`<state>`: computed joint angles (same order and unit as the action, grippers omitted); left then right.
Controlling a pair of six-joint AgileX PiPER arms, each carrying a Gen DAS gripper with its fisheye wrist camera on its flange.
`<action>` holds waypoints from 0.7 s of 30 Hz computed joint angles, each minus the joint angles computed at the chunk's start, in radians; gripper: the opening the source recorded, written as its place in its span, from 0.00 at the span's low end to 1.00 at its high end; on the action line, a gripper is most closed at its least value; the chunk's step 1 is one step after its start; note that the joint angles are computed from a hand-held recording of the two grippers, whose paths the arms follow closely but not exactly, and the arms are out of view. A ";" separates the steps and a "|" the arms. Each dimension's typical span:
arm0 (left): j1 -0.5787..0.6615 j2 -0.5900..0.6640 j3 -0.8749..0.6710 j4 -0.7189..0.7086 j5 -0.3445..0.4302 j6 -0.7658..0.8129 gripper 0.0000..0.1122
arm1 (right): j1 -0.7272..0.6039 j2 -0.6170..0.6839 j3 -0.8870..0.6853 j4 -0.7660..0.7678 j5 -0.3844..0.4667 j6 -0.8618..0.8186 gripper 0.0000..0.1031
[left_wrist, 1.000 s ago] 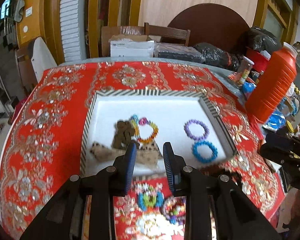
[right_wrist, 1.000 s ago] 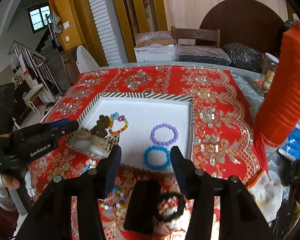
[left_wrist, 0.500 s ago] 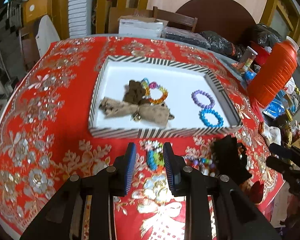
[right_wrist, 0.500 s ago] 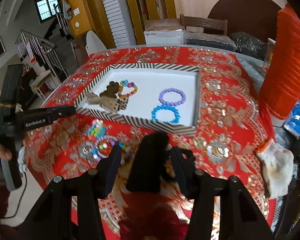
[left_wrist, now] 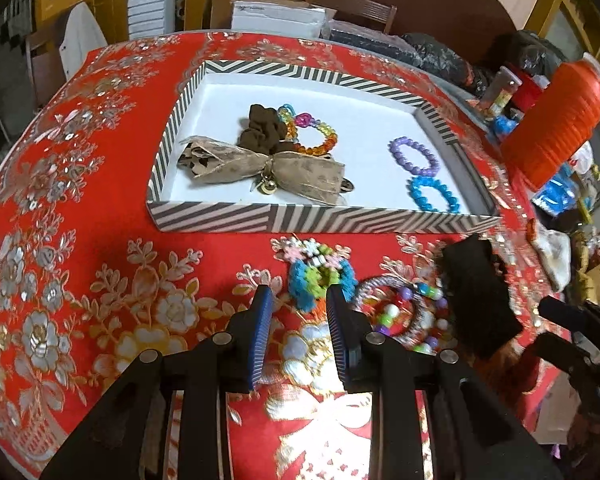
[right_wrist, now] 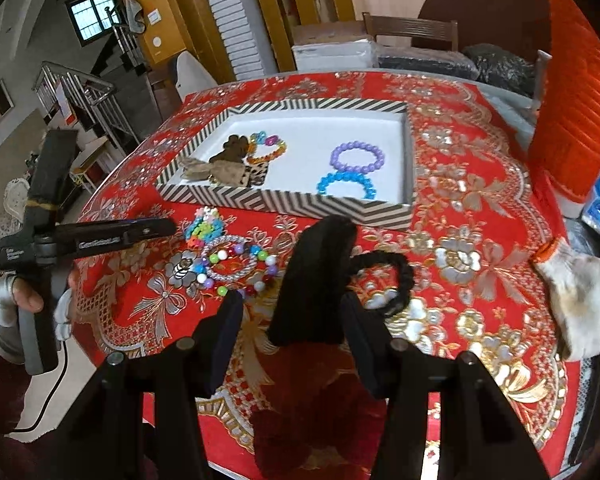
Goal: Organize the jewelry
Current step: 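Grasp the green-blue flower bracelet with left tool while right grasps multicolour bead bracelet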
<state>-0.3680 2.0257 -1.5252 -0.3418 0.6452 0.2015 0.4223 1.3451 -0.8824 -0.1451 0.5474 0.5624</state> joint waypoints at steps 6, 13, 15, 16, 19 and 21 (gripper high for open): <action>0.013 0.081 -0.087 -0.064 0.052 0.016 0.20 | 0.013 0.063 -0.033 0.021 -0.014 -0.034 0.52; 0.022 0.100 -0.085 -0.128 0.023 0.073 0.06 | 0.006 0.139 -0.098 0.071 -0.017 -0.106 0.47; 0.024 0.077 -0.058 -0.093 -0.004 0.062 0.04 | 0.002 0.179 -0.134 0.096 -0.009 -0.151 0.32; 0.033 0.065 -0.046 -0.083 -0.007 0.062 0.04 | 0.004 0.199 -0.151 0.100 -0.003 -0.167 0.29; 0.070 0.054 -0.031 -0.109 0.008 0.094 0.04 | 0.012 0.265 -0.194 0.090 0.008 -0.186 0.25; 0.081 0.048 -0.021 -0.118 0.010 0.111 0.04 | 0.006 0.302 -0.213 0.104 0.008 -0.210 0.25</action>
<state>-0.2868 2.0739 -1.5461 -0.4603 0.6549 0.3125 0.4281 1.6470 -1.0953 -0.0407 0.5555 0.3523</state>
